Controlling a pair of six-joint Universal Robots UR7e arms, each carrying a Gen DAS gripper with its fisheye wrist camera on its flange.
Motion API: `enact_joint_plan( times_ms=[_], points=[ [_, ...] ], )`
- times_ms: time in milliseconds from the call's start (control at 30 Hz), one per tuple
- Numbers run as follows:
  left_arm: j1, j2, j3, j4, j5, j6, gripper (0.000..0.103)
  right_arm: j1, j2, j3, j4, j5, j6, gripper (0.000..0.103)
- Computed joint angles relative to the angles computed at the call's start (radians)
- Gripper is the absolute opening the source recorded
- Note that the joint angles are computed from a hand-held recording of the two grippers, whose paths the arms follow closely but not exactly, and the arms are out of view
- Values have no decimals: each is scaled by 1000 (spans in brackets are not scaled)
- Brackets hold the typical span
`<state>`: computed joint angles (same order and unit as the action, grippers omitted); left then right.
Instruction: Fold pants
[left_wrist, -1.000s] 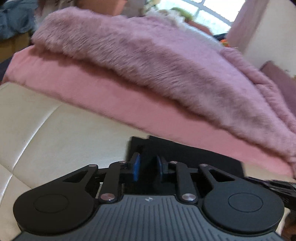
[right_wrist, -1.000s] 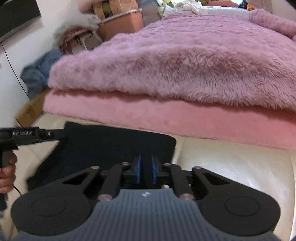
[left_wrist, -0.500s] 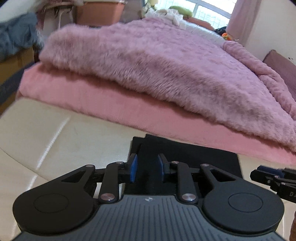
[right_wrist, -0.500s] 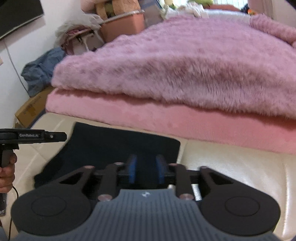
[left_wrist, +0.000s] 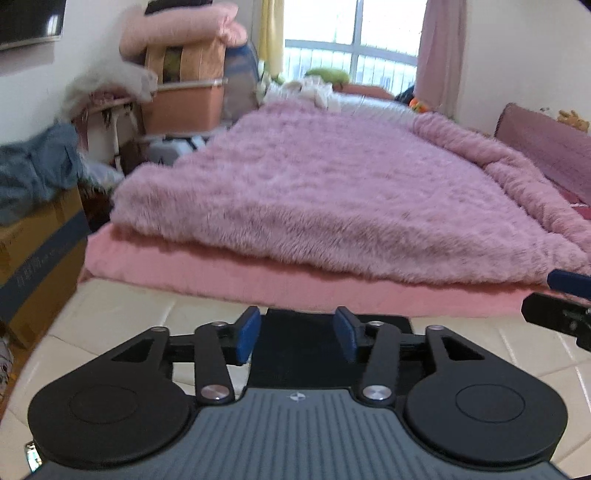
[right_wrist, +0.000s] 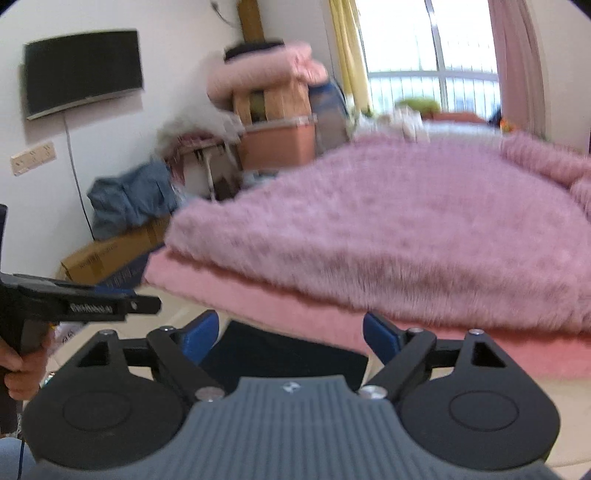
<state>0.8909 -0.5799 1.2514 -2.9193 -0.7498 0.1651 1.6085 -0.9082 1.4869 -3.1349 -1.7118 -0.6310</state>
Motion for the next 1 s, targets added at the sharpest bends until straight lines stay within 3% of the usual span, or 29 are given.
enact_joint_plan(
  times_ms=[167, 200, 333, 500, 700, 800, 1000],
  points=[
    [-63, -40, 113, -199, 46, 120, 89, 41, -90, 139, -148, 15, -27, 82],
    [-73, -44, 130, -237, 53, 148, 92, 47, -106, 165, -179, 17, -28, 82],
    [-118, -65, 215, -376, 79, 221, 98, 68, -168, 286, -320, 22, -40, 82],
    [-151, -87, 303, -446, 111, 177, 101, 73, -258, 425, -343, 14, 3, 82],
    [-171, -66, 385, -562, 173, 224, 102, 77, -285, 539, -393, -112, 18, 82],
    [-170, -52, 398, -527, 209, 187, 102, 78, -283, 556, -369, -172, 27, 82],
    [-153, -103, 443, -238, 205, -103, 102, 56, -269, 565, -300, -245, 89, 82]
  ],
)
